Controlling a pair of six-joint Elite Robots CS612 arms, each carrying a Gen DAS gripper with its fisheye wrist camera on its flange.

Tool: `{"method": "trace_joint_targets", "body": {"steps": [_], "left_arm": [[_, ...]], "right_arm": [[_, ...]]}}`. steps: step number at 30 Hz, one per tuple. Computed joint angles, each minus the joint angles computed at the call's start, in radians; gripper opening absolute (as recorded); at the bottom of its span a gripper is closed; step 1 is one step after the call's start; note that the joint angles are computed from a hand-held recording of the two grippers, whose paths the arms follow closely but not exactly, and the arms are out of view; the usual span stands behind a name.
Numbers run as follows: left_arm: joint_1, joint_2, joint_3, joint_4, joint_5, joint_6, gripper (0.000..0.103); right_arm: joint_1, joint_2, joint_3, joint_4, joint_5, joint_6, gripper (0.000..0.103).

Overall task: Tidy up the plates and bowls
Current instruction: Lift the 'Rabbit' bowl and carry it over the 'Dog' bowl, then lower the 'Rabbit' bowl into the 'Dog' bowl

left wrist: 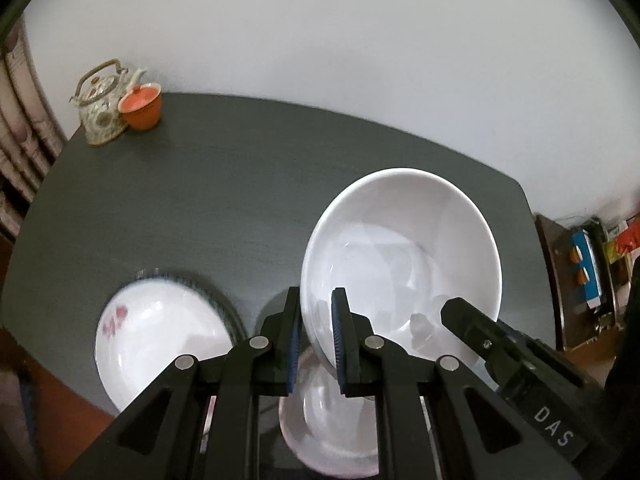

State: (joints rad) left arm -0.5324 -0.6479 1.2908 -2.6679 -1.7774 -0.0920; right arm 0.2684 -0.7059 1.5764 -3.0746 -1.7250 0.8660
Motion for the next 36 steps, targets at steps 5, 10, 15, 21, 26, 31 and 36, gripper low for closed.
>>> {"method": "trace_joint_targets", "body": {"steps": [5,10,15,21,26,31,36], "left_arm": [[-0.003,-0.022,0.063,0.003,-0.006,0.001,0.012],[-0.006,-0.03,0.096,0.048,-0.027,-0.001,0.012],[-0.015,-0.029,0.108,0.073,-0.015,0.003,0.012],[-0.018,-0.023,0.106,0.101,-0.01,0.004,0.012],[-0.021,-0.017,0.101,0.122,0.003,-0.005,0.012],[-0.026,-0.015,0.105,0.109,0.028,-0.005,0.012],[-0.033,-0.016,0.115,0.084,0.057,0.003,0.012]], "right_arm": [[0.012,0.0,0.037,-0.017,0.01,0.032,0.019],[0.021,0.006,0.053,-0.009,0.016,0.056,0.019],[0.025,0.019,0.051,0.006,0.029,0.076,0.019],[0.027,0.021,0.061,0.01,0.032,0.07,0.019],[0.027,0.026,0.069,0.004,0.048,0.072,0.02],[0.022,0.034,0.069,-0.005,0.071,0.075,0.02],[0.02,0.039,0.072,-0.018,0.082,0.075,0.02]]}}
